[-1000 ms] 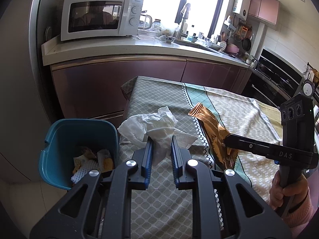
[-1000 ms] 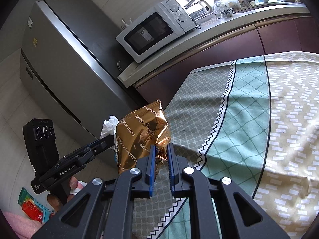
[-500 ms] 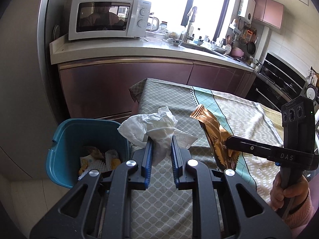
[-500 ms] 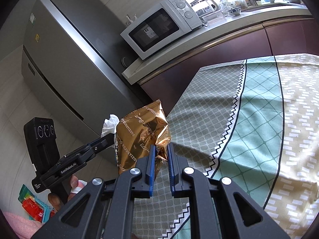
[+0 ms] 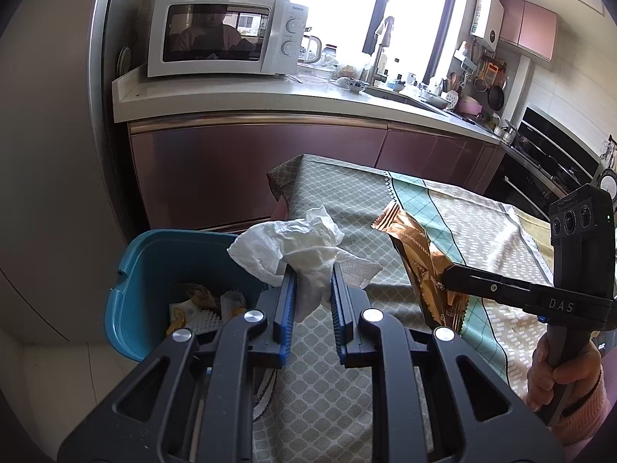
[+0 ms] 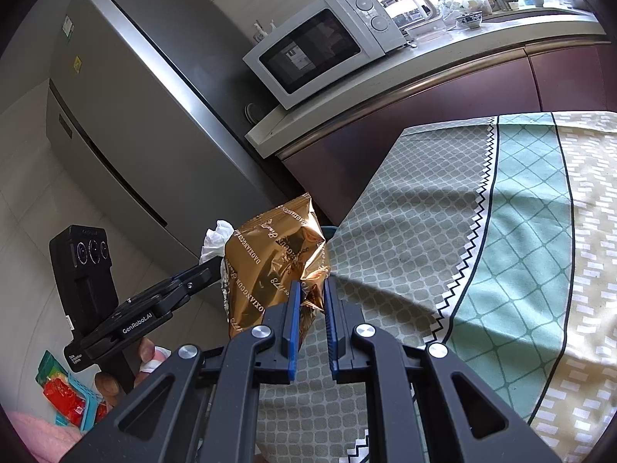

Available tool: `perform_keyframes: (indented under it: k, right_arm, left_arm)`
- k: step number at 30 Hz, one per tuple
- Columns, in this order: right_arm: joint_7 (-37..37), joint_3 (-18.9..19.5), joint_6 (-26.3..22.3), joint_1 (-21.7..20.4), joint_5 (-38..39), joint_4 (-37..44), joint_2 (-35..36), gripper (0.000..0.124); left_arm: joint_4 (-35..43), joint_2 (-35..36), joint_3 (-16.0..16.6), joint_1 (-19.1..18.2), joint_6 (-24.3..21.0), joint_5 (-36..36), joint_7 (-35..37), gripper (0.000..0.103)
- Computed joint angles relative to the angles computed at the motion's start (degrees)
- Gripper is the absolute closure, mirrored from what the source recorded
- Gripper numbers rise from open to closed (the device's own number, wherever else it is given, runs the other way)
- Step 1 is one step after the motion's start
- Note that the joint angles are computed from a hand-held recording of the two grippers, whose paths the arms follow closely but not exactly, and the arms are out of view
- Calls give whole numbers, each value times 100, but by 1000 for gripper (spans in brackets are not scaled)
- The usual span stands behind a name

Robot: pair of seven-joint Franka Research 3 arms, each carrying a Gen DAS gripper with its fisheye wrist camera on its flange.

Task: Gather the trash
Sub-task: 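Hold the white tissue in the left tool and gold wrapper in the right tool over the teal bin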

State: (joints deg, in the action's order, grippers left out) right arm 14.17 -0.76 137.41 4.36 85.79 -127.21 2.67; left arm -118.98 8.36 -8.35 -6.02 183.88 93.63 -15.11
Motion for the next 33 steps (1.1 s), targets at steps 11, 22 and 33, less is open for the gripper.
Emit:
perform_keyframes:
  k: [11,22,33]
  right_arm:
    - [42,42,1,26,-51,108,88,113]
    - [54,82,-32,37,-82,191,162,113]
    - [82,103,-71,42,-138,249,198,113]
  left_arm:
    - [-36,-38,10,50,-15,-4,-7,86]
    - [-110,-71,59,39,-84,-191,106,86]
    - [-159,-106,117,2,-134,-252,168,86]
